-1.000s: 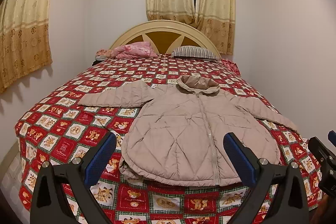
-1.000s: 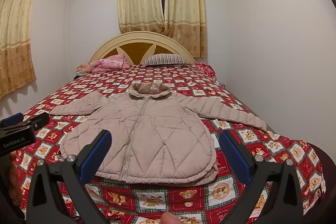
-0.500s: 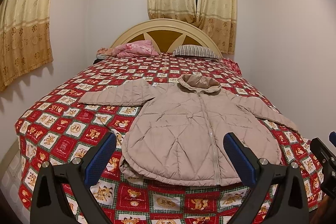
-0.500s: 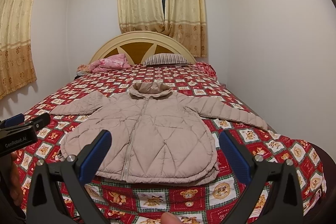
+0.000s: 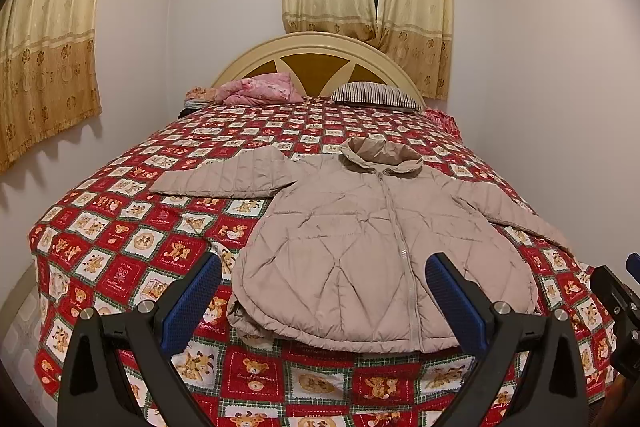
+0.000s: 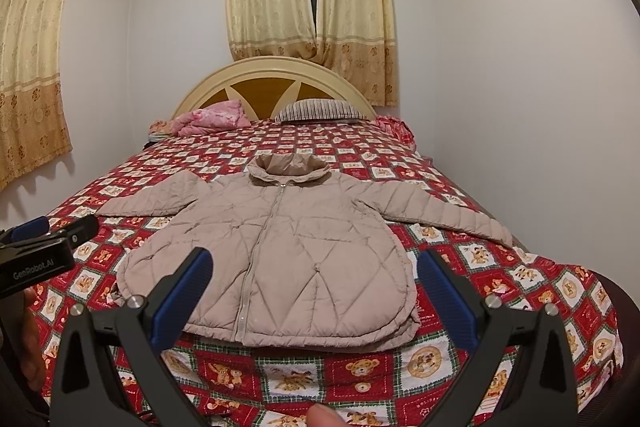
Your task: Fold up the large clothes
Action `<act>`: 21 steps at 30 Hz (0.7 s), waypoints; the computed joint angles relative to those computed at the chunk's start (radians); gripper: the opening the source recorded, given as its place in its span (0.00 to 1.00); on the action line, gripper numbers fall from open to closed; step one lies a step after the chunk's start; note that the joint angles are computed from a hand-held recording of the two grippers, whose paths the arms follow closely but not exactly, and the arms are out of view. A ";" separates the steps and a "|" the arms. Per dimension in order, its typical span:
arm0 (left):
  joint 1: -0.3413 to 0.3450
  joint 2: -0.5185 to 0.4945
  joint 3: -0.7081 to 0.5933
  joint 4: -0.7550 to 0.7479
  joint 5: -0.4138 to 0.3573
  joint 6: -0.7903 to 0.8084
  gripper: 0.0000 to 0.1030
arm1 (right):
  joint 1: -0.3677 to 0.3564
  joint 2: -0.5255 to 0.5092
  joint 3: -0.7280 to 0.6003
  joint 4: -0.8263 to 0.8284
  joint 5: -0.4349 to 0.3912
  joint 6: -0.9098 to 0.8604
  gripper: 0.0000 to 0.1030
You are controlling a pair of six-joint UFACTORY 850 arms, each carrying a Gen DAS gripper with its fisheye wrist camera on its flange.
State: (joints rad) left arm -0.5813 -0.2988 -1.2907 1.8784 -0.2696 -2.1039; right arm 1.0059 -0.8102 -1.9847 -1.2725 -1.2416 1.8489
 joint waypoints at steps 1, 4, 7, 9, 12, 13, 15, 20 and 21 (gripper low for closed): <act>0.000 -0.001 0.000 -0.002 0.000 0.001 0.99 | -0.001 0.002 0.003 0.001 0.003 0.001 1.00; 0.000 -0.003 -0.003 -0.011 0.002 0.012 0.99 | -0.003 0.006 0.012 0.002 0.010 0.002 1.00; 0.000 -0.006 -0.005 -0.022 0.002 0.023 0.99 | -0.005 0.014 0.027 0.003 0.021 0.009 1.00; -0.001 -0.010 -0.008 -0.028 0.002 0.029 0.99 | -0.007 0.017 0.034 0.003 0.027 0.014 1.00; 0.003 -0.023 -0.017 -0.036 0.005 0.045 0.99 | -0.011 0.026 0.055 -0.009 0.041 0.029 1.00; 0.006 -0.030 -0.022 -0.020 0.006 0.030 0.99 | -0.015 0.041 0.081 -0.021 0.063 0.048 1.00; 0.011 -0.056 -0.046 -0.043 0.005 0.066 0.99 | -0.032 0.075 0.144 -0.040 0.115 0.104 1.00; 0.022 -0.179 -0.174 -0.185 -0.004 0.269 0.99 | -0.112 0.155 0.300 -0.013 0.213 0.247 1.00; 0.024 -0.211 -0.211 -0.232 -0.008 0.327 0.99 | -0.125 0.165 0.321 -0.003 0.216 0.268 1.00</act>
